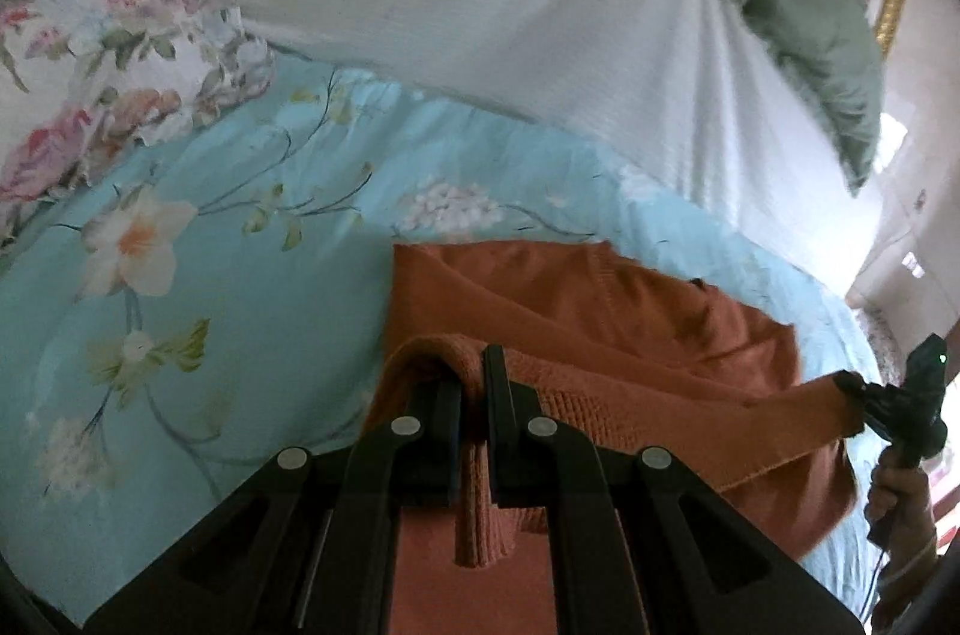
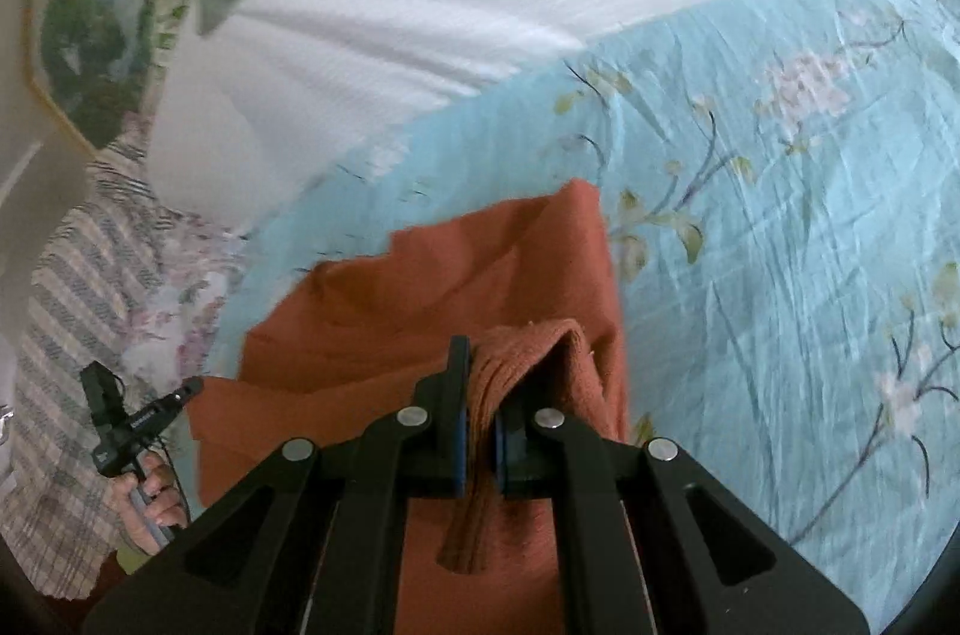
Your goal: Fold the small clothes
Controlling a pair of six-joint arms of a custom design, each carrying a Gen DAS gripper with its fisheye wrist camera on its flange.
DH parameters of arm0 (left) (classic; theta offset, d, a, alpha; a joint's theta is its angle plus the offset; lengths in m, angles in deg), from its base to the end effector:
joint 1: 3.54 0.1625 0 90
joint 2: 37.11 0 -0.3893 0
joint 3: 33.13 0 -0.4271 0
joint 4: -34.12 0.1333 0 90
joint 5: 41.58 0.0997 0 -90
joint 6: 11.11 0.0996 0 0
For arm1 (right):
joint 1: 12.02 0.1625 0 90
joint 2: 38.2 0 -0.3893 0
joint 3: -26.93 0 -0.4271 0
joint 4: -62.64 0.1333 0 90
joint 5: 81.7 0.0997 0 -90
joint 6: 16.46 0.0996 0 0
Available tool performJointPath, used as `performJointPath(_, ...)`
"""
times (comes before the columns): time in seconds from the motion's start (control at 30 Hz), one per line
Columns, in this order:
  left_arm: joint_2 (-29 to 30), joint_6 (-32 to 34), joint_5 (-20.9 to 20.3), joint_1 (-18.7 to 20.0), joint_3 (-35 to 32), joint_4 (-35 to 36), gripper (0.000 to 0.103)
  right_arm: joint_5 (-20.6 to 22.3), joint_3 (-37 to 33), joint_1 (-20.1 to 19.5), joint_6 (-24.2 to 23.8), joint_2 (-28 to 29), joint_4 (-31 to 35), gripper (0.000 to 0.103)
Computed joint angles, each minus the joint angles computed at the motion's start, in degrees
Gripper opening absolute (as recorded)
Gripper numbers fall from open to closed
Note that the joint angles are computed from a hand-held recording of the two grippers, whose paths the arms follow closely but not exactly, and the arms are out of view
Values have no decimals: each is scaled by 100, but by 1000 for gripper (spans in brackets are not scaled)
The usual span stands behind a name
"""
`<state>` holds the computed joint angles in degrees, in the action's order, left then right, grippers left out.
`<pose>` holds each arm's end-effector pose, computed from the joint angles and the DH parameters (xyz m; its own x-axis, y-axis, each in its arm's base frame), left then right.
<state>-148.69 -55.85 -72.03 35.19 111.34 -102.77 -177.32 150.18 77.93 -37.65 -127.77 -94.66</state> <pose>-0.1160 -0.3739 0.2677 -0.8736 -0.2392 -0.4239 0.2000 0.6176 -0.7606 0.1231 -0.4963 0.2876 -0.9281 -0.2496 0.2762 -0.3590 0.7963 -0.4868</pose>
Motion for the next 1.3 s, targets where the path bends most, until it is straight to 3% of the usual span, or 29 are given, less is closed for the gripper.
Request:
performJointPath(0.13,843,496,-254,681,-285,-786,6,-490,-151,-24,234,305,67,8)
performJointPath(0.23,1118,450,-391,948,-425,-646,8,-237,-41,-155,403,77,184,11)
performJointPath(0.3,966,378,-415,854,-317,-580,14,-469,192,-59,376,-164,-175,19)
performJointPath(0.33,763,276,-428,706,-218,-398,23,-640,352,28,312,-301,-440,21)
performJointPath(0.4,394,29,-379,303,-15,51,32,-594,662,149,87,-603,-652,23)
performJointPath(0.47,194,-130,-442,-88,124,450,32,-277,828,261,-308,-769,-174,23)
performJointPath(0.53,329,-38,-775,-380,185,536,32,-322,842,483,-752,-642,626,23)
performJointPath(0.6,701,204,-1092,-438,164,278,32,-884,812,764,-1035,-254,907,23)
performJointPath(0.67,1275,396,-1302,-358,25,117,32,-1462,780,921,-1260,142,470,18)
performJointPath(0.73,1659,348,-1153,-247,-152,325,28,-1529,641,880,-1208,304,202,17)
performJointPath(0.77,1784,454,-1065,-122,-216,210,27,-1642,521,859,-1151,425,-88,17)
performJointPath(0.83,1836,590,-1014,98,-317,3,13,-1675,325,808,-1091,573,-430,17)
performJointPath(0.93,1966,849,-871,508,-657,-293,8,-1713,24,762,-958,822,-1053,17)
performJointPath(1.03,2174,702,-161,648,-1020,-105,8,-1583,-194,727,-672,944,-1495,17)
performJointPath(1.13,2268,308,374,863,-1308,-24,20,-1380,-143,712,-446,778,-1644,17)
performJointPath(1.3,1694,-364,641,758,-1136,381,41,-1245,243,749,-435,335,-1872,20)
